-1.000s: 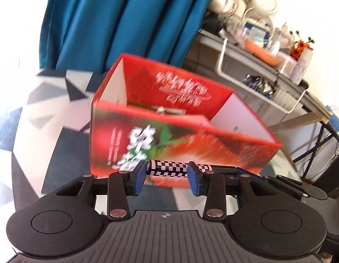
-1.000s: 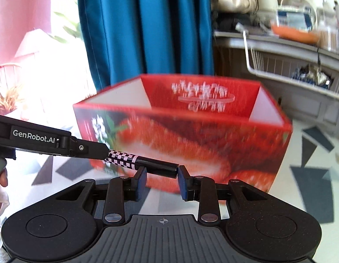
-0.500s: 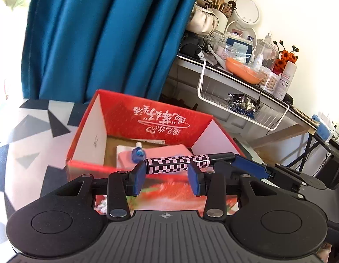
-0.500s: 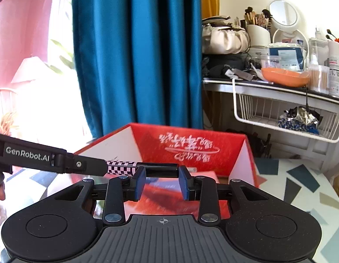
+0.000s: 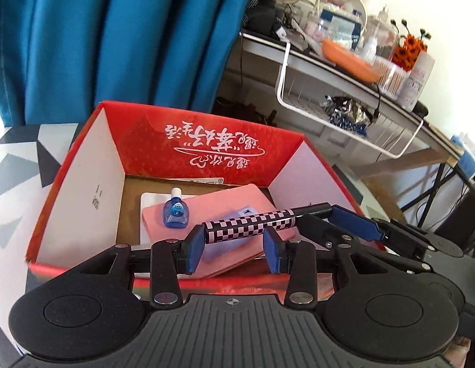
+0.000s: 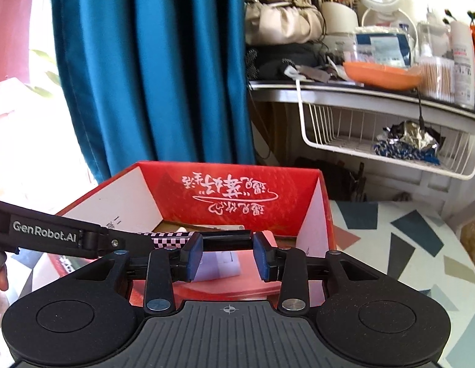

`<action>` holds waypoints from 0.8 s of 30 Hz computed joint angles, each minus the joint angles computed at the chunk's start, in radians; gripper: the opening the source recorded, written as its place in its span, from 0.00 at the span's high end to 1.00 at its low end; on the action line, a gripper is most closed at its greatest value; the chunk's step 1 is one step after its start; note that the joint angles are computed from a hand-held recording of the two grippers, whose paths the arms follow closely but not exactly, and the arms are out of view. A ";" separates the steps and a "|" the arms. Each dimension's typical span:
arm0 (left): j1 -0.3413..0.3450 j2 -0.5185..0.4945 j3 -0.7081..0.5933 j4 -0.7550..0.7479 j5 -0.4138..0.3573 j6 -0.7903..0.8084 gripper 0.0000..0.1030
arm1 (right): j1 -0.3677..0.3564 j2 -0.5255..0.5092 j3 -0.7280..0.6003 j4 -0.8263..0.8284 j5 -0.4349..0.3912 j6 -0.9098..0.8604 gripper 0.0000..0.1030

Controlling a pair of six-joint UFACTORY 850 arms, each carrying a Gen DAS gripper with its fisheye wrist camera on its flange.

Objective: Organize rigid objects
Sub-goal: 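Lift the pink-checkered marker with both tools and lower it into the red box, then open both tools to release the marker in the red box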

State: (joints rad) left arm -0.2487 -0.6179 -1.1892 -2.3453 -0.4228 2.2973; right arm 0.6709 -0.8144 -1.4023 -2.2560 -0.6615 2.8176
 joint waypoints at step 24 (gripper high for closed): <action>-0.024 0.066 0.021 -0.510 0.077 0.516 0.04 | -0.032 0.016 -0.032 -0.020 0.087 0.014 0.23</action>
